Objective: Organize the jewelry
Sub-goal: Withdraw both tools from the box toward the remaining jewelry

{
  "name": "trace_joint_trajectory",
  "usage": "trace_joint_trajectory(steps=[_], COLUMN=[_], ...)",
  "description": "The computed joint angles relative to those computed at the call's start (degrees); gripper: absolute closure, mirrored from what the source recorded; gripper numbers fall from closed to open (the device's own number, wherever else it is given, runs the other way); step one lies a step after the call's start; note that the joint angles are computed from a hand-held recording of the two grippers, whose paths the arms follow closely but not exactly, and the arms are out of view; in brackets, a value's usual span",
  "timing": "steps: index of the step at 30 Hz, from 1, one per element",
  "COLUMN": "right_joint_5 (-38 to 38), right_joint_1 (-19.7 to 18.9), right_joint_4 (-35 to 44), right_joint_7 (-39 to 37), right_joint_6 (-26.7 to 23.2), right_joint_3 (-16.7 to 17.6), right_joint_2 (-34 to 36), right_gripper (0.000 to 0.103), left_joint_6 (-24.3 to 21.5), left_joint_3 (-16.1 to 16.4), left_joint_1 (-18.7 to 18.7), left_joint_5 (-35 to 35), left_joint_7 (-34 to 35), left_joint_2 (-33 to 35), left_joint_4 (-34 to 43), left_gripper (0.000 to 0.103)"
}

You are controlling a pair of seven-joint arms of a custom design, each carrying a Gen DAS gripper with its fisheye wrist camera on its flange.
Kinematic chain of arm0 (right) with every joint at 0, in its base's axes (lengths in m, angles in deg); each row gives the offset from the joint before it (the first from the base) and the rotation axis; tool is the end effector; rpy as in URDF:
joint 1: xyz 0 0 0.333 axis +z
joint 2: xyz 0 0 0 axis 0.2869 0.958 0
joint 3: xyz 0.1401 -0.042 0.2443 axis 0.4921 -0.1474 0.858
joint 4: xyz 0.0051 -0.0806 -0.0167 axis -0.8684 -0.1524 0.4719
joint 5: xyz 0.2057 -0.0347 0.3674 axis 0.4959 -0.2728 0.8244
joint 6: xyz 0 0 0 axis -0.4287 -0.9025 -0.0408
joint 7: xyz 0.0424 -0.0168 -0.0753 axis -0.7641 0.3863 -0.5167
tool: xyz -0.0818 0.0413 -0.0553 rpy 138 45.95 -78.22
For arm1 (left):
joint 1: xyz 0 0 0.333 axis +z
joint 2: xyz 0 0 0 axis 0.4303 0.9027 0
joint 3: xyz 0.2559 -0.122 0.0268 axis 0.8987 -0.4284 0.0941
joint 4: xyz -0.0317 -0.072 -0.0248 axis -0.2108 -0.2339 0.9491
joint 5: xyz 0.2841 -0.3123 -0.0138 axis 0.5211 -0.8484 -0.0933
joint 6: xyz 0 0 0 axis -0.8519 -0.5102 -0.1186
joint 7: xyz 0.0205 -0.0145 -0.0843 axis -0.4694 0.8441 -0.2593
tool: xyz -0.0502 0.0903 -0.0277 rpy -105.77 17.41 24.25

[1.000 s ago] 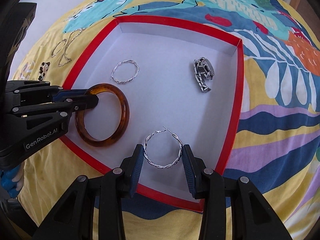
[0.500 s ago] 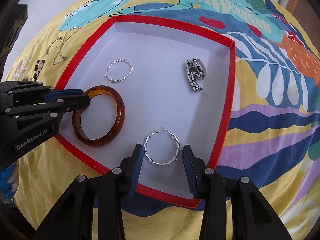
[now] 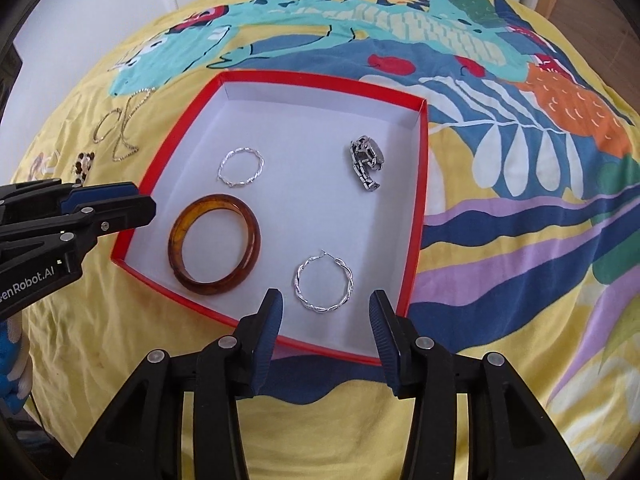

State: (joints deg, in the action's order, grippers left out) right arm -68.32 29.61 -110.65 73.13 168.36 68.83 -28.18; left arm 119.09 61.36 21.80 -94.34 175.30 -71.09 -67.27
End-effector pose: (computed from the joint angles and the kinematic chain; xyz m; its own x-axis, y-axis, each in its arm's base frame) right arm 0.5955 0.1609 0.4080 0.0304 -0.9994 -0.0169 -0.9155 -0.0211 -0.4018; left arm 0.6595 -0.1662 0.4289 -0.4451 -0.8862 0.1283 -0.8207 0.3465 -0.4542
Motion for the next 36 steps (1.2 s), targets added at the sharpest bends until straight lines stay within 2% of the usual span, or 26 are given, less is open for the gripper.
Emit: trace_joint_trajectory(steps=[12,29,36], right_joint_5=[-1.4,-1.9,-0.9], right_joint_1=[2.1,7.3,9.4], right_joint_4=[1.4,11.3,16.7], right_joint_7=[5.8,7.0,5.5], right_joint_6=[1.7,1.1,0.5], right_joint_3=[1.6,3.1,3.7], right_joint_2=[-1.2,5.2,9.3], right_gripper=[0.058,0.058,0.058], left_joint_6=[-0.6,-1.2,1.0], left_joint_3=[2.2,6.7,8.5], left_joint_1=[2.8,8.3,10.9], left_joint_5=[-2.0,-2.5,-0.5], left_joint_7=[1.2,2.6,1.2], left_joint_2=[-5.2,-10.3,-10.5], left_joint_4=[-3.5,-8.5,-10.0], left_gripper=[0.078,0.077,0.077])
